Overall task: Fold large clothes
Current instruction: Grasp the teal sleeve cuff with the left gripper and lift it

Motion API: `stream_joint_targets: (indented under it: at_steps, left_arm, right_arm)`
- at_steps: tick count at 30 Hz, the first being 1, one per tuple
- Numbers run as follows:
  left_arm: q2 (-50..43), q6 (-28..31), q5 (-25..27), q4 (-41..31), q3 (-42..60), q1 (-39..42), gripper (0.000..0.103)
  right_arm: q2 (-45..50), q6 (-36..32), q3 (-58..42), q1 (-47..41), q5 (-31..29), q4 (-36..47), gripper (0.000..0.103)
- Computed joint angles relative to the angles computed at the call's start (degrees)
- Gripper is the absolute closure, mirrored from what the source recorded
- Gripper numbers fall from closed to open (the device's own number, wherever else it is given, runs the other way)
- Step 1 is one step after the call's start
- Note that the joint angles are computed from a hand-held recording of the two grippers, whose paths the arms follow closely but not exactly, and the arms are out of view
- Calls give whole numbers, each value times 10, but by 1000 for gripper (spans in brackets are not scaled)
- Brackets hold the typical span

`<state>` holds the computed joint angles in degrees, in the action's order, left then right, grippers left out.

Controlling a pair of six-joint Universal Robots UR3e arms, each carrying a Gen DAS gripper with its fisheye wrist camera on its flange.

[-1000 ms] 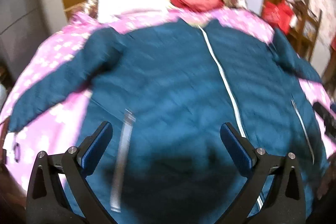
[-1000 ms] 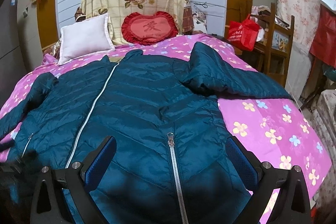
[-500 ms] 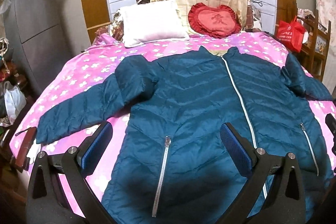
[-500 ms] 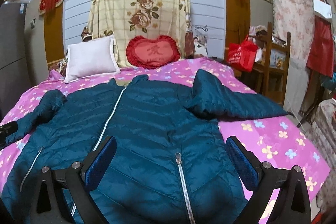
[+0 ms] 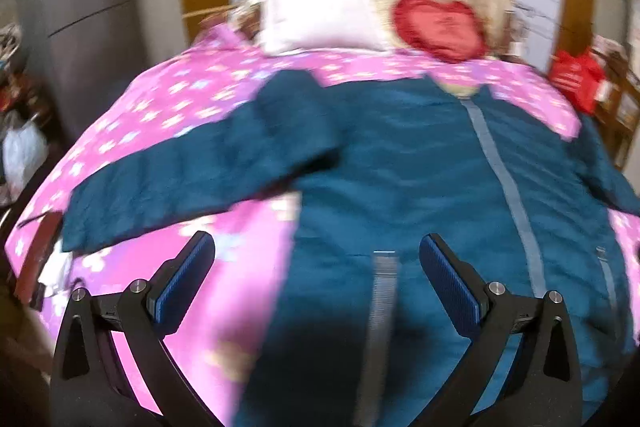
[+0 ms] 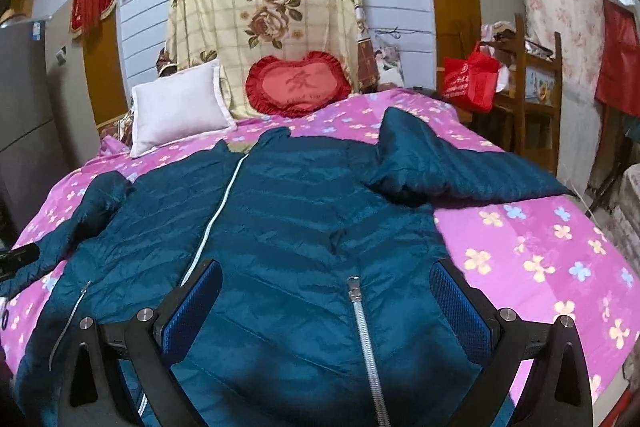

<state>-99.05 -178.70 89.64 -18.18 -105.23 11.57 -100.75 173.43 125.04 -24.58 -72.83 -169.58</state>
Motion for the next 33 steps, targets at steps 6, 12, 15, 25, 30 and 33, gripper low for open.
stream_joint_targets:
  at_steps: [6,12,15,25,30,33]
  left_arm:
    - [-35,63,46,40,-7,127,0]
    - [-99,74,76,8,71,205,0]
    - [-148,89,80,-14,129,222,0]
    - [-342,156,1,-273,437,263,0]
    - [-333,149,-57,-264,418,277,24]
    - [-296,177,-81,-251,380,266,85]
  right_arm:
    - [16,-12,-8,27,-19,-8,0]
    - [26,-7,-16,27,-7,2,0]
    - [28,-8,-18,28,-9,11,0]
    - [26,-10,-20,26,-24,28,0]
    - [20,-15,-17,21,-29,34,0]
    - [16,-12,-16,14,-28,37,0]
